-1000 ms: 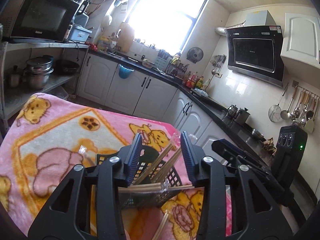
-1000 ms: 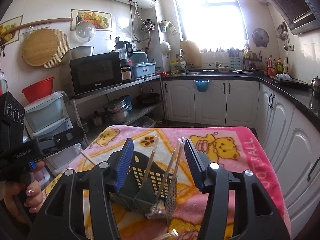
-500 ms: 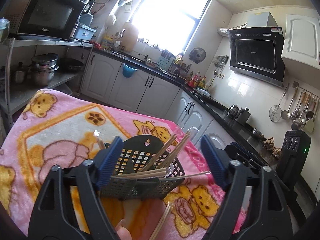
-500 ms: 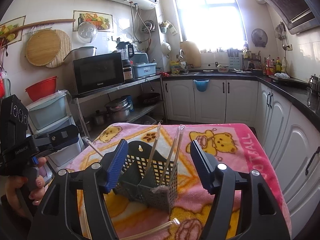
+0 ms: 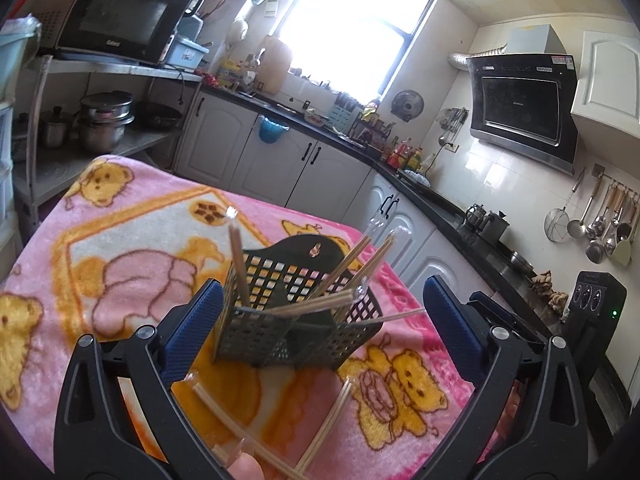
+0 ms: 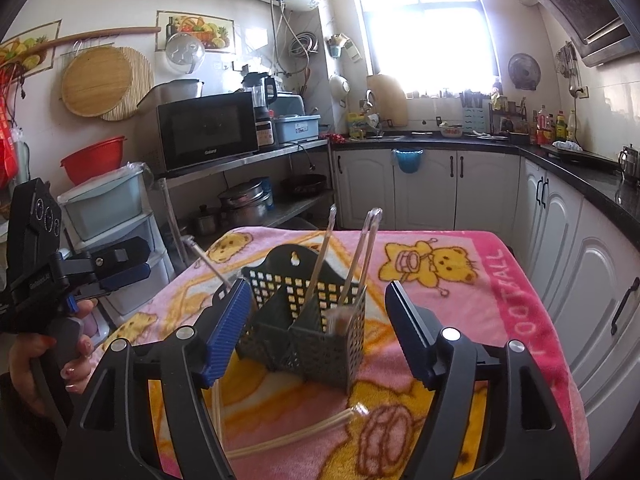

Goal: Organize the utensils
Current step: 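Open both tools to release the chopsticks and pull back from the caddy, then move both open tools down to the remaining wrapped chopsticks on the blanket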

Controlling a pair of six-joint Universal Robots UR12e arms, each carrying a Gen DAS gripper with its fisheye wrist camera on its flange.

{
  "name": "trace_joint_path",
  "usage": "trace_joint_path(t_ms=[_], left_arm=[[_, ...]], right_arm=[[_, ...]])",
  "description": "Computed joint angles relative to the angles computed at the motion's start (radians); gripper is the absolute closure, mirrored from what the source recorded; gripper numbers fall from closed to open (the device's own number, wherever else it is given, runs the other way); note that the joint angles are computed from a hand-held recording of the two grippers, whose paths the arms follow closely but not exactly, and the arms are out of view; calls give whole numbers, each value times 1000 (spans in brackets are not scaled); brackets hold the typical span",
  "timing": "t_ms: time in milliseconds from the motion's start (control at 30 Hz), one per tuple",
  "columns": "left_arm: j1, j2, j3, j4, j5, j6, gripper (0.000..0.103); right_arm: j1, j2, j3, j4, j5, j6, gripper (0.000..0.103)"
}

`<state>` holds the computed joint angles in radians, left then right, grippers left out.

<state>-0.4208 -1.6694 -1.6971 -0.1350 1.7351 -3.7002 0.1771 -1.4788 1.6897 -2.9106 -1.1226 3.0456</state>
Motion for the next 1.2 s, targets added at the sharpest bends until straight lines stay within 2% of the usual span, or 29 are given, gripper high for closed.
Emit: trace_joint_path(t_ms=[167,567,1200], left_arm=[[-6,14,-26,-6,27,-21,11],[-2,39,-75,-28,34,-71,11],[3,73,-155,-91,56,-176,11]], right_arm=[[1,-10,20,9,11,-10,36],[5,-30,60,58,35,-37,36],[21,-56,106,226,81,-134,36]])
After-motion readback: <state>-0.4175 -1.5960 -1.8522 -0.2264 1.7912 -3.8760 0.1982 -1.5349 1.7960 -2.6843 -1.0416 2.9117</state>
